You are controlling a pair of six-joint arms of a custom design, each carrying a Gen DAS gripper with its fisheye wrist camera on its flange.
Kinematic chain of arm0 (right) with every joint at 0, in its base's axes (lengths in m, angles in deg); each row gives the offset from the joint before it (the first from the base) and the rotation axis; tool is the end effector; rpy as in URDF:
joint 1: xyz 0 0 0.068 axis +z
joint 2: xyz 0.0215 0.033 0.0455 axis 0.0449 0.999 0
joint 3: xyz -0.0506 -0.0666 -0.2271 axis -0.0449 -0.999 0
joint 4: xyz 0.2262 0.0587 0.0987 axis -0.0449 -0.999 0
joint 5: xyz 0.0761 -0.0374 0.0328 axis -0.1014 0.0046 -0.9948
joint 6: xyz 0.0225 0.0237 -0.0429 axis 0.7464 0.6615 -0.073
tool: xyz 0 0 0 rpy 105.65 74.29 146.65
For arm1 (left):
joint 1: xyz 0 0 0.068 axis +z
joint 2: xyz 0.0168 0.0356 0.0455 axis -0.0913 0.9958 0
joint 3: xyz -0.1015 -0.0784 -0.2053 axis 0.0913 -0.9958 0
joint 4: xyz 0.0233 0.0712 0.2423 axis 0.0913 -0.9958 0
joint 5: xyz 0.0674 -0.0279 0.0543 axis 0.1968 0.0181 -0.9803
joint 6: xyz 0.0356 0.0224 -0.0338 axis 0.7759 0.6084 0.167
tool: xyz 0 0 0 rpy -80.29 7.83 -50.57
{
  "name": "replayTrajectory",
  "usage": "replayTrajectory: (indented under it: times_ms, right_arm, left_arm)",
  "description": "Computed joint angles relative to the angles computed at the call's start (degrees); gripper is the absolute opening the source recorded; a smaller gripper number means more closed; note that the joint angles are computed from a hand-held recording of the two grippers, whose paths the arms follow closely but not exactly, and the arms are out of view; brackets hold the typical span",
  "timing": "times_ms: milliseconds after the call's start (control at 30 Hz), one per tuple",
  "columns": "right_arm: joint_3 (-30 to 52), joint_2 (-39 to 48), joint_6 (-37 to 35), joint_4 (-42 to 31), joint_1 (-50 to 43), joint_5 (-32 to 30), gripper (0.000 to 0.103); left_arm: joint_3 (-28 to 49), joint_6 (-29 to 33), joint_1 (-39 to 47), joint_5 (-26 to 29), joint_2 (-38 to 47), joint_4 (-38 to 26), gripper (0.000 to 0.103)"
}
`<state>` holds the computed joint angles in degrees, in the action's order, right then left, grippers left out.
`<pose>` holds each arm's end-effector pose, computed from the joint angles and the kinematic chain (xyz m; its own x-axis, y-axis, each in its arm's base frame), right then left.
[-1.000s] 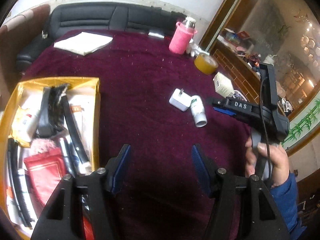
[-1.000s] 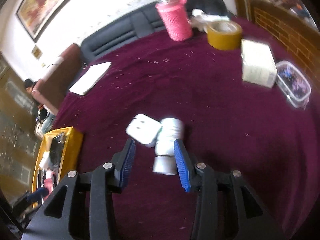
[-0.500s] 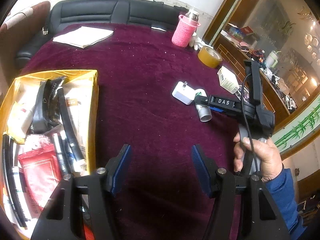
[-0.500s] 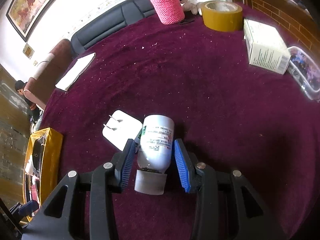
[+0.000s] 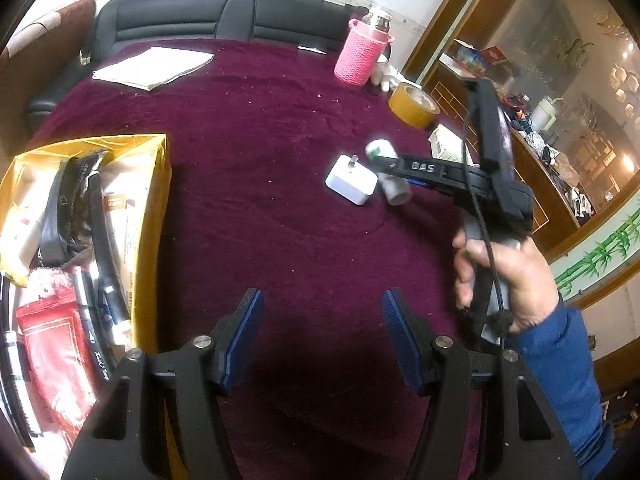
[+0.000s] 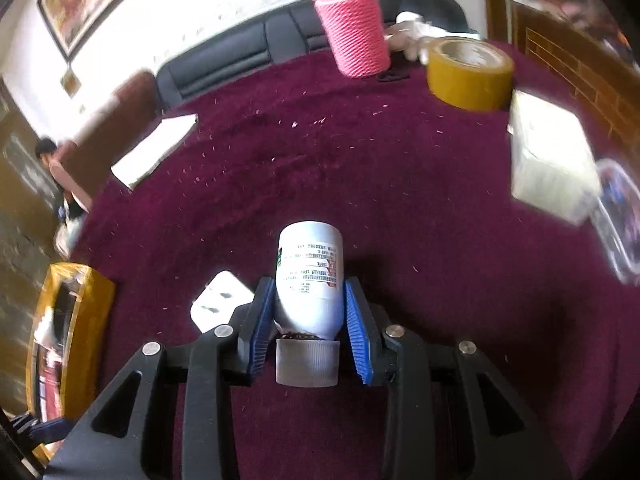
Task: Organize objects
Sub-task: 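Grasp the green-labelled white bottle with the right gripper, then grasp the white plug adapter with the left gripper while the right gripper holds the bottle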
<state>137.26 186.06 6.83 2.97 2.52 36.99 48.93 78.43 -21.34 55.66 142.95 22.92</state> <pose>0.3805 0.0039 0.1456 -0.7692 0.3063 -0.5608 0.1705 0.9442 0.2819 0.2613 -0.0901 0.2038 -0.8091 0.2758 -0.5190 0.4827 0.8155 -0.3192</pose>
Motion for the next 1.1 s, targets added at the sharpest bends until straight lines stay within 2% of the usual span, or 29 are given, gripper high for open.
replayTrajectory:
  times_ms: [100,200,233,367,467,533,600,667,767,933,1100]
  right_arm:
    - [1.13,0.55,-2.78,-1.76,1.65,-0.45,0.031]
    - [-1.94,-1.04,-1.01,-1.19,1.07,-9.90,0.031]
    - [-3.53,-2.13,-0.33,-0.22,1.08,-10.76,0.031]
    - [-11.07,-8.25,3.63,4.33,-0.80,-11.96,0.031]
    - [-17.35,-14.30,5.50,8.48,-1.80,-9.71,0.031]
    - [-21.34,-17.31,5.67,12.98,-2.30,-8.15,0.031]
    - [-24.97,-18.60,6.68,17.69,-4.27,-9.81,0.031]
    - [-24.92,-17.72,7.06,18.37,-6.02,-11.91,0.031]
    - [-24.52,-17.52,5.71,17.87,-7.02,-11.72,0.031]
    - [-26.63,-19.77,5.75,20.11,-7.16,-12.47,0.031]
    - [-27.13,-19.86,6.89,20.60,-9.01,-15.78,0.031]
  left_arm:
    - [0.74,0.04,0.95,-0.41,0.53,-0.16,0.056]
    - [1.83,-0.71,1.40,-0.63,2.09,0.33,0.056]
    - [2.23,-0.90,1.27,-0.85,2.67,0.42,0.056]
    - [3.86,-2.06,-0.38,-2.45,4.48,1.29,0.056]
    - [5.55,-3.66,-2.37,-4.07,6.23,2.01,0.056]
    - [6.90,-4.97,-4.32,-5.83,7.62,2.30,0.056]
    - [8.19,-6.07,-6.33,-7.11,8.88,2.51,0.056]
    - [8.99,-7.84,-8.44,-8.89,9.85,3.30,0.056]
    - [10.84,-10.39,-11.55,-11.31,11.61,4.07,0.056]
    - [17.27,-13.15,-15.19,-18.44,16.05,3.43,0.056]
    - [24.32,-15.96,-17.28,-21.52,23.16,1.74,0.058]
